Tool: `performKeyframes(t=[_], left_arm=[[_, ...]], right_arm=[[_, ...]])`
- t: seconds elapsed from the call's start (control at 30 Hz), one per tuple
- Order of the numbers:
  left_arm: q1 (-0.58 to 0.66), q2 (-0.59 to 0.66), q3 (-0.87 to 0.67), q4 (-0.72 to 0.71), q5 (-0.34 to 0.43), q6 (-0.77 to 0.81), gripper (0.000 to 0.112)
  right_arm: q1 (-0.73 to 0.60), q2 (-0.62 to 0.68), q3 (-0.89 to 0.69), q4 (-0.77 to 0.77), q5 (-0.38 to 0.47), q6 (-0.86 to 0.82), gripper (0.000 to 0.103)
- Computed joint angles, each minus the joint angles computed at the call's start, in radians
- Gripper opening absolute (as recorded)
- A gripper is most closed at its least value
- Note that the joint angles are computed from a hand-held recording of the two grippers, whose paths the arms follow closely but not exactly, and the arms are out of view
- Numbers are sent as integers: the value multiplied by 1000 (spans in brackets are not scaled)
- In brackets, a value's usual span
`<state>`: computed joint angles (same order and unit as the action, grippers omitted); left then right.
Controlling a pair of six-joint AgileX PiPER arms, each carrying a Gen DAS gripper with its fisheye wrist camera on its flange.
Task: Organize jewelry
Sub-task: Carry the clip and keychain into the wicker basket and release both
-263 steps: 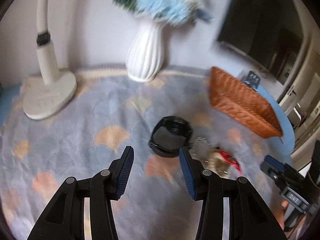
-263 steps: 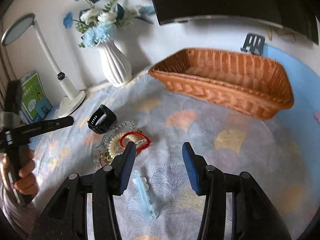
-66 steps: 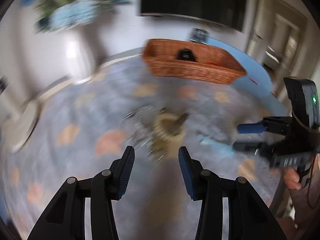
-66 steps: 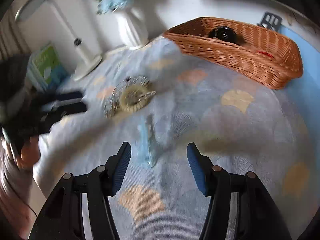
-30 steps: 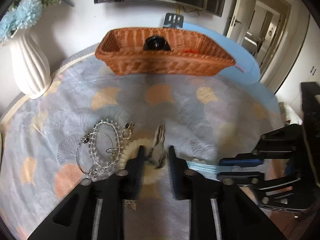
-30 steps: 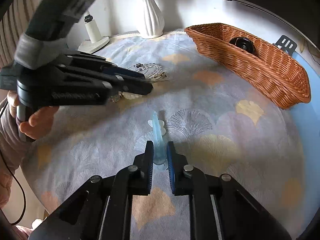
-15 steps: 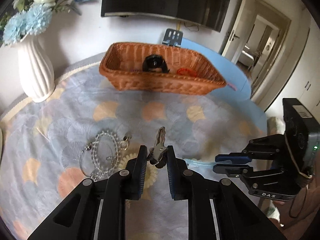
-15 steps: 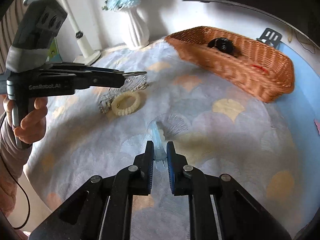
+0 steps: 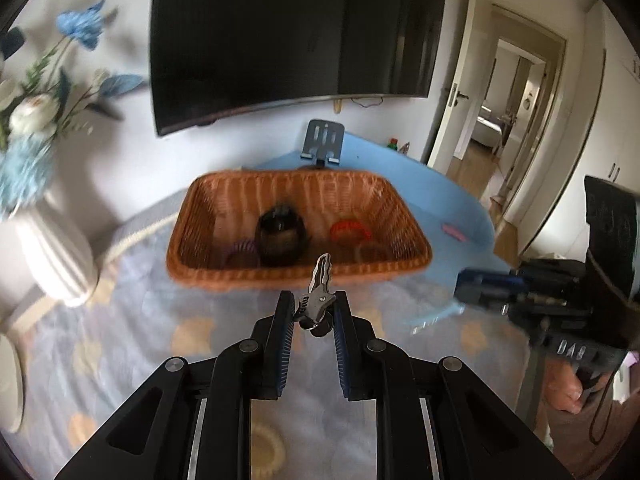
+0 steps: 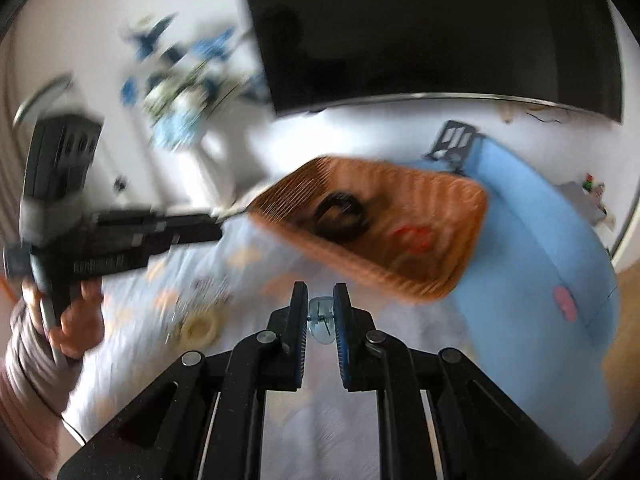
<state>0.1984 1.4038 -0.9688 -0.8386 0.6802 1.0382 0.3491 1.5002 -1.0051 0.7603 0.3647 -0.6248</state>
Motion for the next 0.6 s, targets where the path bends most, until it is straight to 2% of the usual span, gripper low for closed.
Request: performKeyframes(t=[0.1, 0.23, 0.27, 0.4, 0.53, 0.6], left_arm=[[-68, 100, -98, 49, -36, -77, 19], [-143, 210, -194, 124, -77, -151, 19], [-161, 247, -228, 138, -77, -163, 19], [-216, 345, -306, 189, -99, -213, 19], [-244, 417, -366, 215, -107, -255, 19], [-257, 436, -380, 242, -115, -288, 20]], right_arm=[[-90, 121, -129, 86, 72, -18, 16], [-183, 311, -343, 199, 212, -4, 16], [-188, 363, -412, 178, 233, 41, 16], [-166, 475, -571, 39, 228, 200, 16], [-135, 538, -660, -114, 223, 338, 16], [-130, 557, -683, -137, 248, 357, 16]])
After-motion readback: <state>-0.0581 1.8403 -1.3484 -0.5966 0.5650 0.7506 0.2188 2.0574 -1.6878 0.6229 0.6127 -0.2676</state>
